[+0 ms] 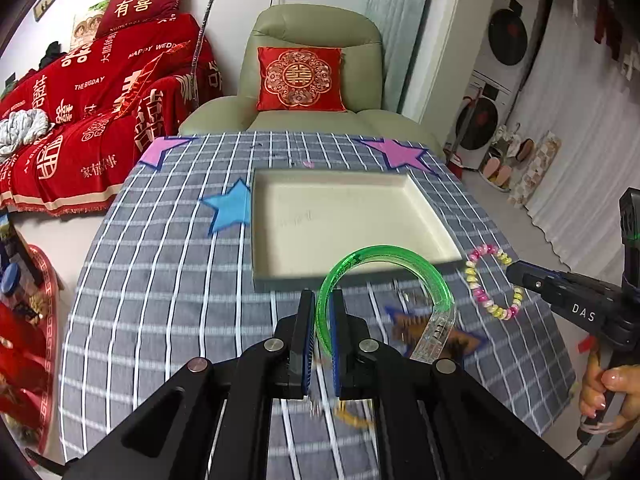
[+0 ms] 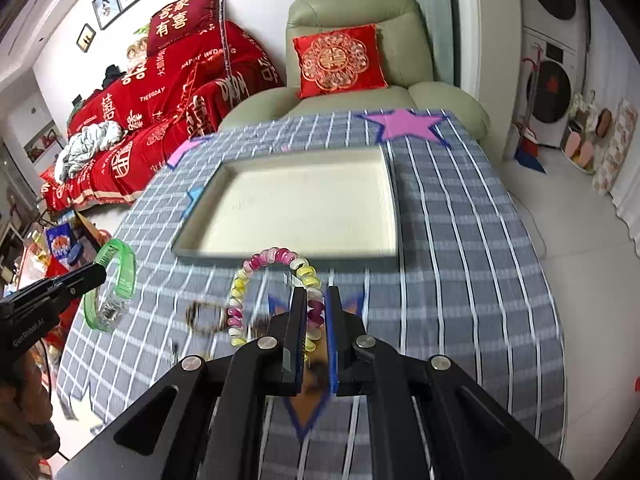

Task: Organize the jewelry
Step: 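Carry the green bangle with the left tool while the right tool carries the beaded bracelet into the tray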

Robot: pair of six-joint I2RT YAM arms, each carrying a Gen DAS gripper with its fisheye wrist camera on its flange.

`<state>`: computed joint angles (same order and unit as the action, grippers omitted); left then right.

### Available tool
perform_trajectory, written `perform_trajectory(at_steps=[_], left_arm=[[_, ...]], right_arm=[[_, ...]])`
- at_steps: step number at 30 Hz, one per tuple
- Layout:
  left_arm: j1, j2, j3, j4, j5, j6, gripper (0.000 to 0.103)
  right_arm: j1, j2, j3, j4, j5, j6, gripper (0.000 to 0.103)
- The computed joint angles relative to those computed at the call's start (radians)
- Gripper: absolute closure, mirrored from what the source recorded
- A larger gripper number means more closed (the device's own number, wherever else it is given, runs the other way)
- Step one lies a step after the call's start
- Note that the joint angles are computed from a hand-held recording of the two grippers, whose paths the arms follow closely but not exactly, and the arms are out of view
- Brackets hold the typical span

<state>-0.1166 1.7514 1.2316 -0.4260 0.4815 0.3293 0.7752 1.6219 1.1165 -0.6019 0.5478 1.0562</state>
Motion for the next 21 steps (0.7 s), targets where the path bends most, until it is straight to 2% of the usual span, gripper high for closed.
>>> perform_trajectory(at_steps=[7,10,15,19,21], left_arm=[[-0.104,0.251,0.33,-0.052,-0.094,-0.085,0.087],[-0.142,0.357,0.455,-0.059,-0.152,-0.113,0.087],[-0.179,0.586,0.758,-0.15,-0.199,-0.18,0.087],[-0.214,0.749,0.971,-0.231,-0.267,-0.183,0.087],[-0.228,0.805,1.033,-0.251,-0.295,-0.172,0.087]], right_arm=[[-0.24,0.116,0.12,0.129,-0.156,-0.216,0.093],[-0.322,0.196,0.182,0.161,-0.22,-0.257,0.093],[-0.419,0.335,0.284,0.183,-0.286,-0.296,0.093],[-0.47,0.453,0.371,0.193,-0.327,-0.303,0.093],[-0.484,0.494,0.394,0.202,-0.337,-0.301,0.093]])
